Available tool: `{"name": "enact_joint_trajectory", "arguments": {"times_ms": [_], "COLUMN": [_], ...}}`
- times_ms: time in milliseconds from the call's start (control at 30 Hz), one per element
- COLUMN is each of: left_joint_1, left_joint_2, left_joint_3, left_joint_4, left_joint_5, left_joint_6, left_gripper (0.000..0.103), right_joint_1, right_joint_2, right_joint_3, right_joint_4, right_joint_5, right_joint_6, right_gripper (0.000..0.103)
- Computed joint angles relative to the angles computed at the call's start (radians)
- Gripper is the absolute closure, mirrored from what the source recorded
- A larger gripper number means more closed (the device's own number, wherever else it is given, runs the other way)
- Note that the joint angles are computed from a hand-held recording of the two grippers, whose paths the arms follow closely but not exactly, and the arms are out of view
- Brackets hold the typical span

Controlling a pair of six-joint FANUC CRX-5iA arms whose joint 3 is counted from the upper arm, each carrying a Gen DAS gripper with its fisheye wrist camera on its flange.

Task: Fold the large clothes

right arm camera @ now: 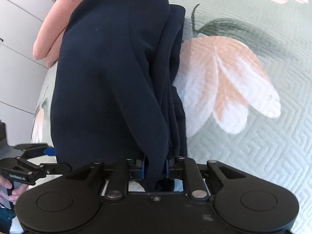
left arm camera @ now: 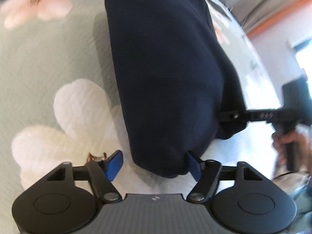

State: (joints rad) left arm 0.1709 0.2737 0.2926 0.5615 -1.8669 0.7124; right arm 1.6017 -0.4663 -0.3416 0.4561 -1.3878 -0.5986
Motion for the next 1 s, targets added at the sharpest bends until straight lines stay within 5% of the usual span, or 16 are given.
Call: {"name": "enact_joint_trajectory", "arguments": {"times_ms": [33, 67, 133, 233, 400, 533, 600, 733, 867, 1000], "left_joint_1": [0.010, 0.019, 0.036, 0.027, -0.047, -0.062, -0.073, -0.077, -0.069, -0.049], "left_joint_2": [0.027, 0.039, 0.040, 0.050, 0.158, 0.126, 0.109, 0.107, 0.130, 0.158], "left_joint_3": [0.028, 0.043, 0.056, 0.074, 0.187, 0.154, 0.140, 0.133, 0.150, 0.143], "left_joint_4": [0.034, 0.062, 0.136, 0.206, 0.196, 0.173, 0.152, 0.148, 0.165, 0.231], "left_joint_5": [-0.036, -0.046, -0.013, 0.070, 0.096, 0.151, 0.178, 0.188, 0.169, 0.165], "left_joint_6": [0.005, -0.002, -0.029, -0.042, 0.118, 0.052, 0.025, 0.000, 0.016, 0.135], "left_gripper": [0.045, 0.043, 0.037, 0.023, 0.030, 0.023, 0.022, 0.021, 0.019, 0.019], "right_joint_1": [-0.016, -0.029, -0.053, -0.037, -0.160, -0.302, -0.332, -0.360, -0.328, -0.312], "right_joint_2": [0.006, 0.021, 0.073, 0.049, 0.084, 0.124, 0.144, -0.029, -0.073, -0.120], "right_joint_3": [0.023, 0.054, 0.132, 0.124, 0.106, 0.085, 0.068, -0.161, -0.163, -0.186], "right_joint_4": [-0.024, -0.053, -0.070, 0.041, 0.151, 0.076, 0.060, 0.118, 0.127, 0.142], "right_joint_5": [-0.004, -0.032, -0.128, -0.145, -0.062, 0.047, 0.018, 0.197, 0.188, 0.296], "right_joint_6": [0.051, 0.105, 0.196, 0.197, 0.281, 0.376, 0.425, 0.152, 0.096, 0.162], "right_gripper": [0.065, 0.040, 0.015, 0.009, 0.005, 0.004, 0.004, 0.000, 0.001, 0.001]}}
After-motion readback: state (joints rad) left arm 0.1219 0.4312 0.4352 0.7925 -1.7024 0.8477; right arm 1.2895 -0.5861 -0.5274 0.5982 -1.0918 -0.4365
